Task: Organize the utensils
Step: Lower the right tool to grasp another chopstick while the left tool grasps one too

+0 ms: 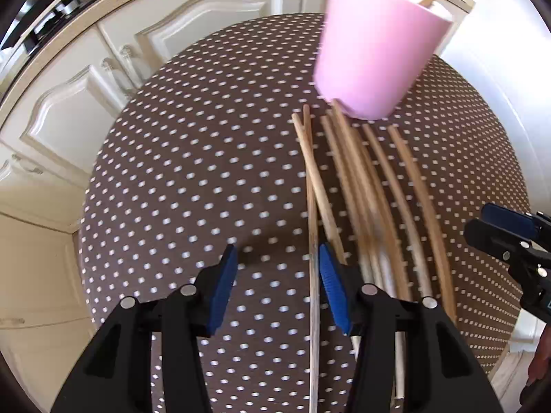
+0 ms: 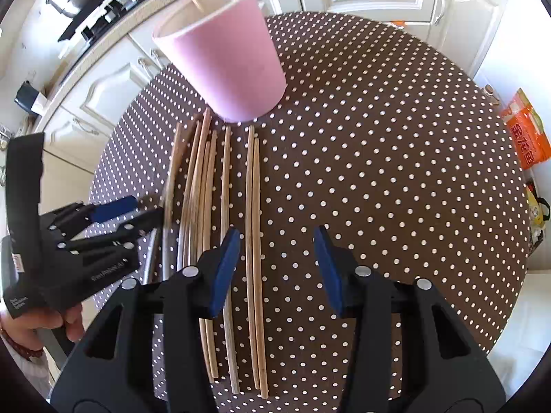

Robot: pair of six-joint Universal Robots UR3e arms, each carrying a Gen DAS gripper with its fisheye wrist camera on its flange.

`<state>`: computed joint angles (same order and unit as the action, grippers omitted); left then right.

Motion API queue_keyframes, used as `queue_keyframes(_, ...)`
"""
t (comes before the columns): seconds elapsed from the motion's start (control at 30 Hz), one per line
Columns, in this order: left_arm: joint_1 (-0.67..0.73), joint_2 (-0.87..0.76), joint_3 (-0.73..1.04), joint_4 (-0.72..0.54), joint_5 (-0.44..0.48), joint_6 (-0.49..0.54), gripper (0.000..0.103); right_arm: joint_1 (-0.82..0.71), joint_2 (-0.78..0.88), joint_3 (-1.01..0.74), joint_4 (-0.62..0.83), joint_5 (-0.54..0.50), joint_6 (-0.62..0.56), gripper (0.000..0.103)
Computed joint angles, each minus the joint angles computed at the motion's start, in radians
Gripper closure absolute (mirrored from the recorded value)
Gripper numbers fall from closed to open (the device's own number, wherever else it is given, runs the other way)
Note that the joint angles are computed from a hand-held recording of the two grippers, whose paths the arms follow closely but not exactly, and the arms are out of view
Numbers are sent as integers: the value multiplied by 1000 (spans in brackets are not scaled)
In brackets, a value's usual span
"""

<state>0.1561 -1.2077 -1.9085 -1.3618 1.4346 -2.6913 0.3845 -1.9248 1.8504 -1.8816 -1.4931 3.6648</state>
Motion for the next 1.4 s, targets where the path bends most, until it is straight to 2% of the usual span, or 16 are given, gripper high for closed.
queue_keyframes(0.1, 33, 2, -4, 1, 1, 23, 54, -8, 27, -2, 0, 12, -4, 66)
queue_keyframes(0.3, 69, 46, -17, -33, 16, 24, 54, 14, 111, -36, -2, 3, -17, 68)
queue_keyframes(0.53, 64, 24, 3, -32, 67, -51, 54, 83, 241, -152, 32, -58, -23, 70)
queue_keyframes(0.7, 22, -34, 16, 33, 143, -116, 54, 126, 339, -255, 84, -99, 13, 70)
queue_keyframes(0.83, 36, -52, 17, 52, 150, -112, 54, 126, 383, -315, 134, -89, 6, 70)
queue_keyframes(0.97, 70, -81, 46, 25, 107, -121, 54, 127, 425, -366, 188, -107, -29, 70)
queue_keyframes(1.13, 51, -215, 146, 34, 112, -119, 54, 139, 512, -491, 273, -116, -28, 72)
queue_keyframes(1.23, 41, -268, 190, 31, 112, -116, 54, 130, 558, -557, 304, -111, -30, 80)
queue_keyframes(1.3, 41, -286, 209, 20, 106, -118, 55, 103, 546, -543, 297, -99, -48, 90)
queue_keyframes(1.4, 52, -301, 225, 7, 78, -97, 68, 51, 528, -532, 298, -52, -66, 96)
